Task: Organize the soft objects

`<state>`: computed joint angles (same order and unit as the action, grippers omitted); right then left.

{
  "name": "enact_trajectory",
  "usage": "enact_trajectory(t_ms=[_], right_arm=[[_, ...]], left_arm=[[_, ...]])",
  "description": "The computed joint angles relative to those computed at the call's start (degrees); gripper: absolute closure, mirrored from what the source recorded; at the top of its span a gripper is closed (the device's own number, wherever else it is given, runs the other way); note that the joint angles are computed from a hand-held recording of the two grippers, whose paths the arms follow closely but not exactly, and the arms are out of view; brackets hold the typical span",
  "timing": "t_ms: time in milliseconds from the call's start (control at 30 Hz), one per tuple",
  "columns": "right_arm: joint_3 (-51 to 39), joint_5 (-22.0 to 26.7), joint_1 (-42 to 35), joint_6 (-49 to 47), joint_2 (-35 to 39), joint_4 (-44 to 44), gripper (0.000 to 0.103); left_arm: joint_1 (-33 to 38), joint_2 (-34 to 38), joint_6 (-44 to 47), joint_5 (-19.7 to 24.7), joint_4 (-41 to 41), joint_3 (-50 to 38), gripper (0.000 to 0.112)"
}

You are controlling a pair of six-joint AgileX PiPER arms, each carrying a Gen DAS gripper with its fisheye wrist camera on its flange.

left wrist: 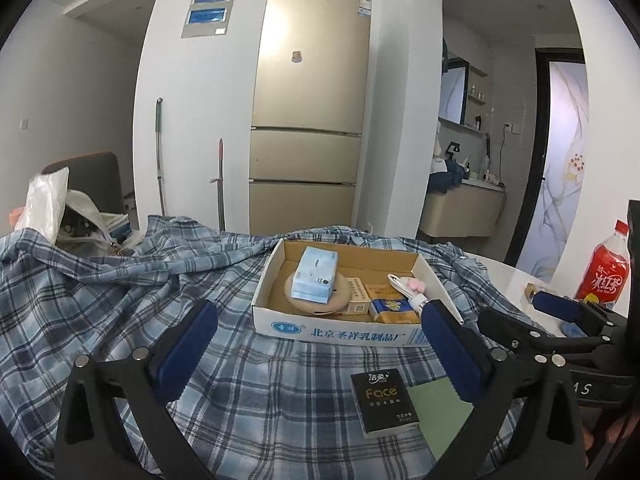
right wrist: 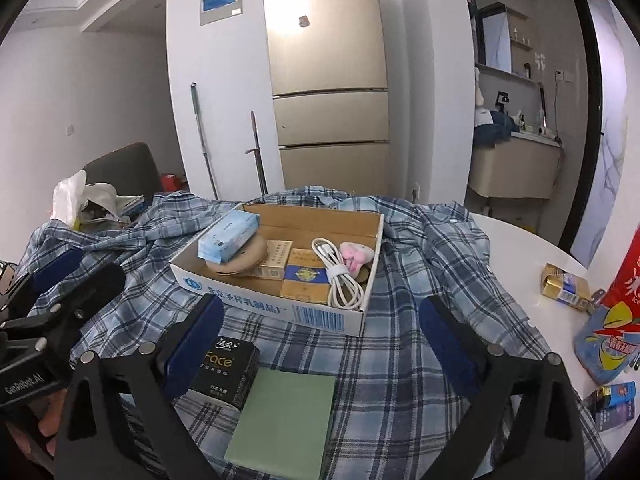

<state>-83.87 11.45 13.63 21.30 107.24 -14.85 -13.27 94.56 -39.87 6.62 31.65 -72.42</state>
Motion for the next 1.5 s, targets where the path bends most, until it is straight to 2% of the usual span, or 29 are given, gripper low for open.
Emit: enact_trajectory(t_ms=[133,200,267,300,333,400,433,500,667,867,1033,1500], right_arm=[[-0.44,0.69,0.18,-0.39,0.12,0.29,0.005],[-0.66,1.06,0.28,-0.64,0.22,0.38,0.005],[-1.5,2.38,0.15,-4.19,0.59,3.75,0.005],[-2.71,4.53,0.06,-7.12,1.08,6.54,0.005],[-5.24,8.97,0.15,-8.5,2.23,7.88,0.005],[-11.7,20.0,0.43,-9.38,5.59,9.34,0.005],[-14.87,24.8,0.02,-12.9,7.56,13.29,0.005],[-17.85,28.79,-1.01,-19.34,9.7,20.37,0.007],[-19.28,30.96,0.02,-20.52,11.43,19.95,0.01],[-22.15,34.71,0.9,-20.94,13.76,18.46,0.014],[-25.16,38.31,1.05,-22.07,15.95,19.14,0.024],[-29.18,42.24,1.29,-22.48,18.81,18.42,0.026]], left_arm=[[0.52,0.58,9.23,0.99,-10.2,-1.0,0.009],[0.91,1.07,18.02,2.33,-18.93,-1.97,0.009],[0.95,2.02,20.27,4.87,-20.97,-3.57,0.009],[1.03,2.45,20.71,5.73,-21.58,-4.21,0.009],[1.26,2.74,22.66,6.26,-23.7,-4.65,0.009],[1.62,3.22,24.48,7.0,-26.01,-5.22,0.009],[1.64,3.24,24.24,7.0,-25.91,-5.17,0.009],[1.73,3.27,25.15,6.92,-26.82,-5.12,0.009],[1.12,3.22,27.12,6.81,-27.17,-4.92,0.009],[-0.42,2.39,20.4,5.35,-18.64,-3.59,0.009],[-0.27,2.66,22.18,6.62,-21.02,-4.28,0.009],[0.16,3.31,24.78,8.25,-24.17,-5.62,0.009]])
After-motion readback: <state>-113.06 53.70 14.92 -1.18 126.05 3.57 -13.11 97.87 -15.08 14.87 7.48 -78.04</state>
